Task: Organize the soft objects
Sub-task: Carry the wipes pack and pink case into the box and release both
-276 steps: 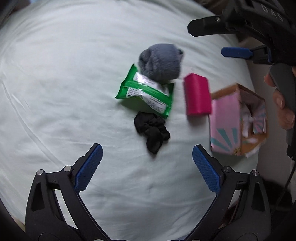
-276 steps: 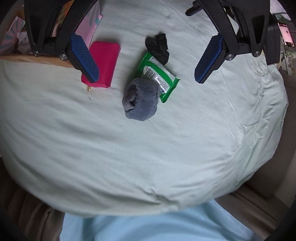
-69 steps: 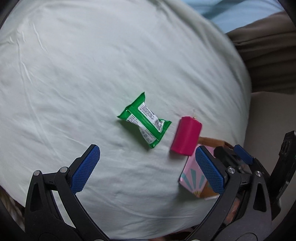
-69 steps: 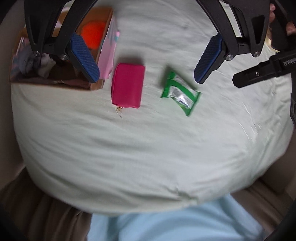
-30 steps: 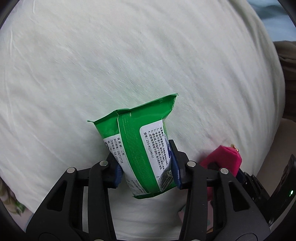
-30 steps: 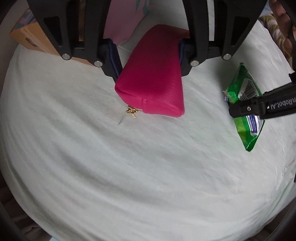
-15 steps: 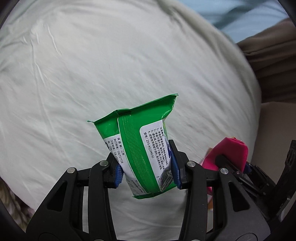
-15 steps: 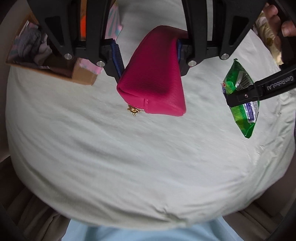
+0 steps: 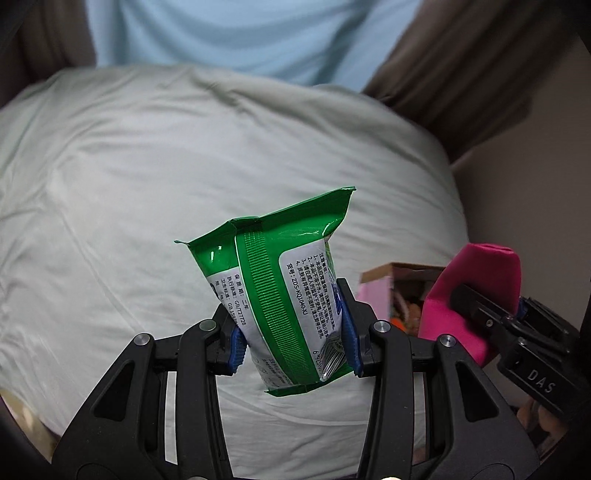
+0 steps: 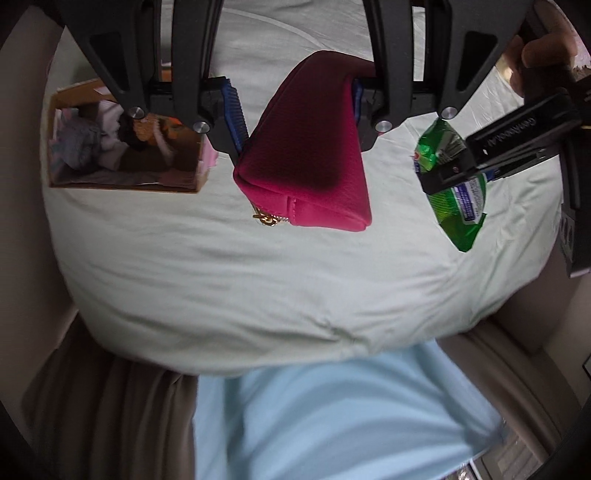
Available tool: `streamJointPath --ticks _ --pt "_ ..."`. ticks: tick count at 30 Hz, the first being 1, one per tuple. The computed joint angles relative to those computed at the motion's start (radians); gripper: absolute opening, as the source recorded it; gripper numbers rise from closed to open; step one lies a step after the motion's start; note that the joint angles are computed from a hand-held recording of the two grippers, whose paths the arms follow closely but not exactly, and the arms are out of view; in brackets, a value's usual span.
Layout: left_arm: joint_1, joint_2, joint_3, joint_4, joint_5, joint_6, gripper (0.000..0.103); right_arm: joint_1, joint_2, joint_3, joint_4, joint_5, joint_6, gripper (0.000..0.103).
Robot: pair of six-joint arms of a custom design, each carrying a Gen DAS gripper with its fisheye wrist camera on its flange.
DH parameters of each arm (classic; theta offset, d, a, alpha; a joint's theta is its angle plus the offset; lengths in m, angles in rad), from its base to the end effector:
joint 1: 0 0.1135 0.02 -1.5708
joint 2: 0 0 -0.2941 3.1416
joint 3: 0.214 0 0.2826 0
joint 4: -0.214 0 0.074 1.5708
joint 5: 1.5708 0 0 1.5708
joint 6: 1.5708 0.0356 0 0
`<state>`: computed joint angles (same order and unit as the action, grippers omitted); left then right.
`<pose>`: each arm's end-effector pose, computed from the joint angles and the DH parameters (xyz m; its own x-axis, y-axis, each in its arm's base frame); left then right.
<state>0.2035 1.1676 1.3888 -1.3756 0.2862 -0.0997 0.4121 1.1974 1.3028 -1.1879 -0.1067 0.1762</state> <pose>0.2024 0.0315 0.4042 -0.8831 -0.2797 -0.3768 -0.1708 0.9394 -0.2972 0.2114 0.0965 0.3795 -0.8745 -0.1920 -0.4454 -0.2953 0.9393 0.1748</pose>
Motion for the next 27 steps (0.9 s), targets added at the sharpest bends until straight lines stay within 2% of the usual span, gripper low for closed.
streamJointPath --ticks 3,6,9,14,17,20,27 --pt "-0.135 -0.011 0.037 -0.009 -0.048 -0.085 0.038 -0.073 -0.042 0.031 -0.050 -0.014 -0.049 0.041" --pt "-0.339 -0.018 0.054 0.012 -0.146 -0.219 0.038 -0.190 -0.069 0.059 -0.096 -0.065 -0.140 0.041" --pt "-0.550 -0.001 0.061 0.039 -0.262 -0.377 0.038 -0.372 -0.074 0.081 -0.142 -0.157 -0.300 0.041" --pt "-0.823 0.107 0.099 0.076 -0.386 -0.595 0.038 -0.695 -0.012 0.145 -0.252 -0.293 -0.629 0.041" --pt "-0.920 0.201 0.116 0.114 -0.421 -0.680 0.038 -0.881 0.069 0.166 -0.277 -0.344 -0.827 0.041" --pt "-0.973 0.295 0.131 0.153 -0.427 -0.738 0.038 -0.984 0.149 0.174 -0.266 -0.338 -0.944 0.041" --pt "-1.063 0.500 0.183 0.202 -0.422 -0.777 0.038 -1.058 0.320 0.163 -0.193 -0.305 -1.039 0.041"
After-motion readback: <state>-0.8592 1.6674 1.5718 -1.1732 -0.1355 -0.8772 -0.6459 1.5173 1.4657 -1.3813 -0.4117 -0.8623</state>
